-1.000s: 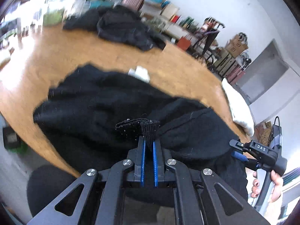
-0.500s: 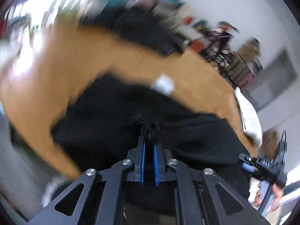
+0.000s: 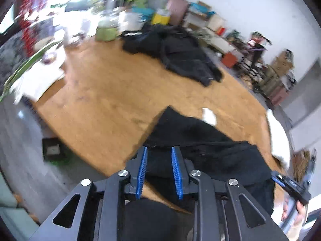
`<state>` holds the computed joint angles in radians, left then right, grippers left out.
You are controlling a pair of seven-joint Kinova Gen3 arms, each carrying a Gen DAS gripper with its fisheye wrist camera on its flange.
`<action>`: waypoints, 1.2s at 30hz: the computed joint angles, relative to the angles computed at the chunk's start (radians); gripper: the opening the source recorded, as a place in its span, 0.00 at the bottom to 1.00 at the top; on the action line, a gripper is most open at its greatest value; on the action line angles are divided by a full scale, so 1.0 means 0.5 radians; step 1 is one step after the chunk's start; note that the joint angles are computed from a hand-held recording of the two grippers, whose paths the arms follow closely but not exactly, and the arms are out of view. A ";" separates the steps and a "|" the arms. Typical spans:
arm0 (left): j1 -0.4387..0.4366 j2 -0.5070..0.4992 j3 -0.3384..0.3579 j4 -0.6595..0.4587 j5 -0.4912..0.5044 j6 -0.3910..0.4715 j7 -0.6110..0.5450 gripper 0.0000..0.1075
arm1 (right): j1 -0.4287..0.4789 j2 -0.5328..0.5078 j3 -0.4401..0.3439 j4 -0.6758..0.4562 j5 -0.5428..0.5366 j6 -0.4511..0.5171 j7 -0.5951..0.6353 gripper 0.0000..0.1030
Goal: Fold clothes
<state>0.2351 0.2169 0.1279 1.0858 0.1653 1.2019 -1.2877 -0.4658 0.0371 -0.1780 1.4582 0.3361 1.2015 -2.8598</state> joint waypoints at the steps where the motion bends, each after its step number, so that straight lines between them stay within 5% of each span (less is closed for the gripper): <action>1: -0.034 0.028 0.060 -0.025 0.081 0.002 -0.081 0.27 | -0.003 0.028 -0.001 -0.039 0.021 0.016 0.024 0.59; 4: -0.044 0.148 0.245 -0.066 0.185 -0.025 -0.320 0.27 | -0.002 0.091 0.021 -0.065 0.005 -0.096 0.065 0.57; 9: 0.254 0.348 0.074 -0.169 0.055 0.161 -0.264 0.27 | -0.067 0.230 0.023 -0.082 -0.076 -0.215 0.229 0.56; 13: 0.142 0.311 0.079 -0.045 0.161 0.087 -0.230 0.27 | -0.117 0.189 0.013 0.025 -0.041 -0.245 0.251 0.56; 15: 0.195 0.279 0.015 -0.059 0.088 0.092 -0.171 0.27 | 0.005 0.146 -0.142 0.092 -0.018 -0.279 0.226 0.56; 19: 0.277 0.176 -0.003 -0.052 0.000 -0.012 -0.164 0.36 | 0.353 -0.071 -0.501 0.186 0.072 -0.031 -0.073 0.58; 21: 0.353 0.163 0.015 -0.057 -0.045 -0.053 -0.141 0.59 | 0.458 -0.219 -0.612 0.279 0.128 0.132 -0.236 0.63; 26: 0.758 0.176 0.017 -0.053 -0.240 -0.129 -0.432 0.60 | 0.238 -0.600 -0.472 0.528 -0.053 0.378 -0.616 0.64; 31: 0.819 0.146 0.269 0.120 -0.190 -0.328 -0.824 0.60 | 0.289 -0.989 -0.620 0.839 -0.331 0.048 -1.023 0.65; 36: 0.970 -0.022 0.330 0.473 -0.301 -0.634 -1.231 0.60 | 0.181 -1.036 -0.597 1.090 -0.324 -0.320 -1.239 0.64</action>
<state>0.7201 0.2060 0.2928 1.3223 0.0149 0.8848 -1.9031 -0.3751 -0.4811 -0.4766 2.0032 0.1739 1.0415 -3.4794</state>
